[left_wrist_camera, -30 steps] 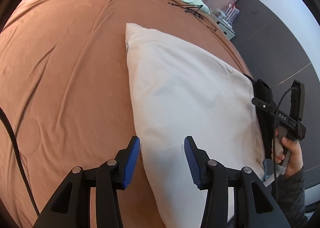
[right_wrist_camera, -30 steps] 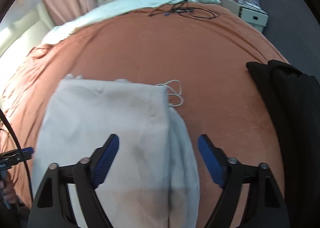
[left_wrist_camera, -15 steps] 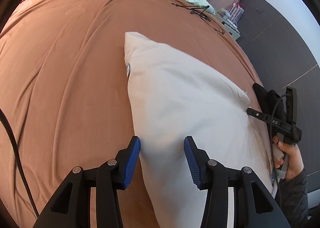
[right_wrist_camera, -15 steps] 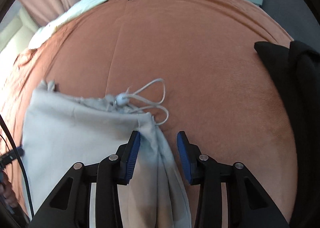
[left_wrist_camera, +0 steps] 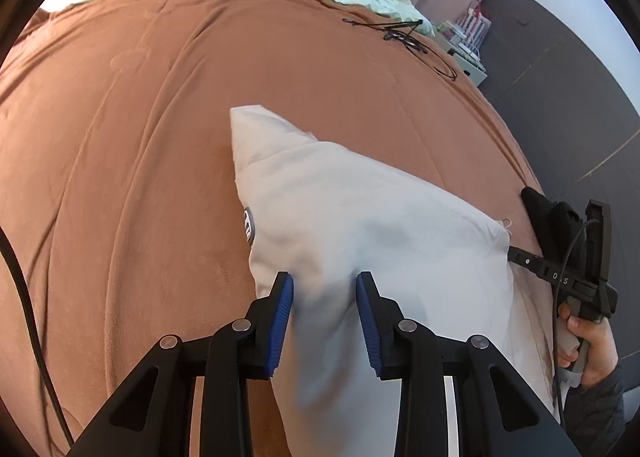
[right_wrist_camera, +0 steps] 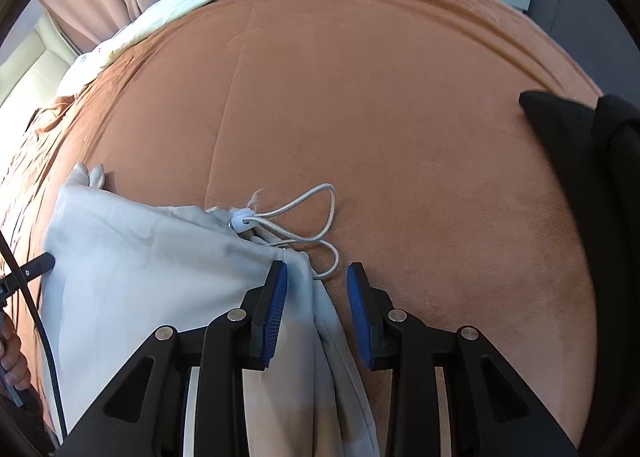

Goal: Fold large clothes

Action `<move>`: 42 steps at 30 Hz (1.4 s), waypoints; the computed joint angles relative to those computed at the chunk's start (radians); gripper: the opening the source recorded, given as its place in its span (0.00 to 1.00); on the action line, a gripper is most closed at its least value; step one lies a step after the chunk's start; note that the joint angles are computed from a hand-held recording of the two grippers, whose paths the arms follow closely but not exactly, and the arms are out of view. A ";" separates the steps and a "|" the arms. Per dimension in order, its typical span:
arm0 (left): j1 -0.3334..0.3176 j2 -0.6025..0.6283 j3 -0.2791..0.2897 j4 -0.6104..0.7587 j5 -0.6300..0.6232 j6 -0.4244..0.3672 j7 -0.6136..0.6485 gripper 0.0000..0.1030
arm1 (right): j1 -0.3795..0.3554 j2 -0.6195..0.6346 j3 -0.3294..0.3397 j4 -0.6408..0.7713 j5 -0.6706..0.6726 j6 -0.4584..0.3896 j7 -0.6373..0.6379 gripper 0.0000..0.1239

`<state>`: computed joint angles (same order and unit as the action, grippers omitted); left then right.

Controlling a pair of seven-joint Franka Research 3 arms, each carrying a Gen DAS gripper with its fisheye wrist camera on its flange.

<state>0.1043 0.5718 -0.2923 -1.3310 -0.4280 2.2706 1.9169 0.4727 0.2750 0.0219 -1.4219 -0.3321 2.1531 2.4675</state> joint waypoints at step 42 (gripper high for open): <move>0.028 0.001 0.018 -0.021 -0.095 -0.151 -0.071 0.36 | -0.172 -0.197 0.075 -0.453 1.068 0.502 -0.787 0.10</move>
<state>0.1325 0.5726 -0.2742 -1.3517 -0.5232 2.1195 1.8462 0.3010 0.0778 0.0971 -1.8747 0.7356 2.6549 1.6806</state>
